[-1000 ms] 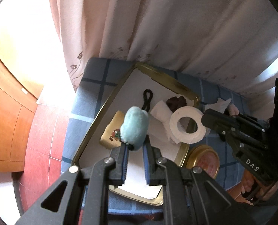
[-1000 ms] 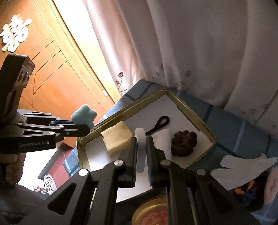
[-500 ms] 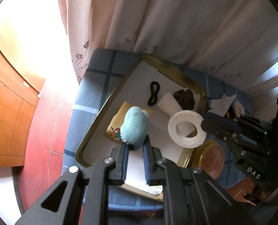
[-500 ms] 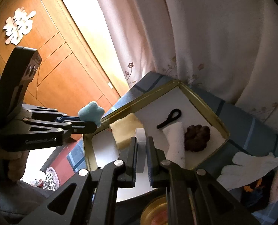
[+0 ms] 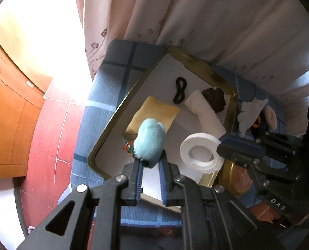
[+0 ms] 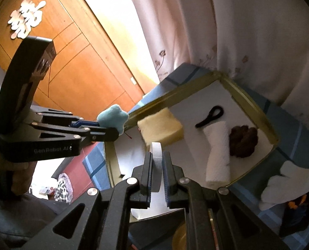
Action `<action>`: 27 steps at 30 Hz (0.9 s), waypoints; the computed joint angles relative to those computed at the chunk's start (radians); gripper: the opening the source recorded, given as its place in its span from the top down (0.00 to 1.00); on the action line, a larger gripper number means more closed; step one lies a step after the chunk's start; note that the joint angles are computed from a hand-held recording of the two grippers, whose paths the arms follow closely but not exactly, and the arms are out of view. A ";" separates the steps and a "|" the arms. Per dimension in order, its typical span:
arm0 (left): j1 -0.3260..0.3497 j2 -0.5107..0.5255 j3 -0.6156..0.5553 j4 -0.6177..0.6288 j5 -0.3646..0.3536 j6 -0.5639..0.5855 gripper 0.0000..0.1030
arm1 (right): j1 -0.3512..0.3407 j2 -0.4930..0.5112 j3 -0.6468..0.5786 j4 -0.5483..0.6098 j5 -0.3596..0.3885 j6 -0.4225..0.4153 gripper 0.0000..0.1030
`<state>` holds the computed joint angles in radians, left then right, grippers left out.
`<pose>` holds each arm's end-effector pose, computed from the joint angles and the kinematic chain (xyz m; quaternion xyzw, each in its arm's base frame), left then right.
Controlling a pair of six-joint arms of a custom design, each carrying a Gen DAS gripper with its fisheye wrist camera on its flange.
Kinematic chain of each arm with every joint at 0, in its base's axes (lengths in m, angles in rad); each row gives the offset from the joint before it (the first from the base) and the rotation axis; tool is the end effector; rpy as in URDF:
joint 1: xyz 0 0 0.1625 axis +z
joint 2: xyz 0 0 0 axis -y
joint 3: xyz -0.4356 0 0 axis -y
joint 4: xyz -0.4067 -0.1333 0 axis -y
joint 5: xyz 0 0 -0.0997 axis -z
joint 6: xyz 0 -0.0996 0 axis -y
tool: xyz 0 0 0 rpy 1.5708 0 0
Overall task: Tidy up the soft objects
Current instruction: 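Open the left gripper over the tray while the right gripper releases the tape roll, then grasp the pink fuzzy plush with the right gripper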
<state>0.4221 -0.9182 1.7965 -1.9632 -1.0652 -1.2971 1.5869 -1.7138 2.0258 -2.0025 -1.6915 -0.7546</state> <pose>-0.4471 -0.3998 0.0720 -0.0097 0.9417 -0.1488 0.3017 0.1283 -0.4338 0.3826 0.3712 -0.9247 0.0340 0.0777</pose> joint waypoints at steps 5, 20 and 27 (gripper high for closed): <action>0.010 0.008 -0.002 0.009 -0.028 -0.003 0.86 | -0.005 0.020 0.003 0.017 -0.028 0.027 0.90; 0.019 0.072 -0.074 0.036 -0.020 0.035 0.59 | -0.062 -0.036 0.005 -0.068 -0.076 0.054 0.57; 0.024 0.170 -0.172 0.000 -0.031 0.153 0.54 | -0.155 -0.088 -0.026 -0.125 -0.103 0.076 0.57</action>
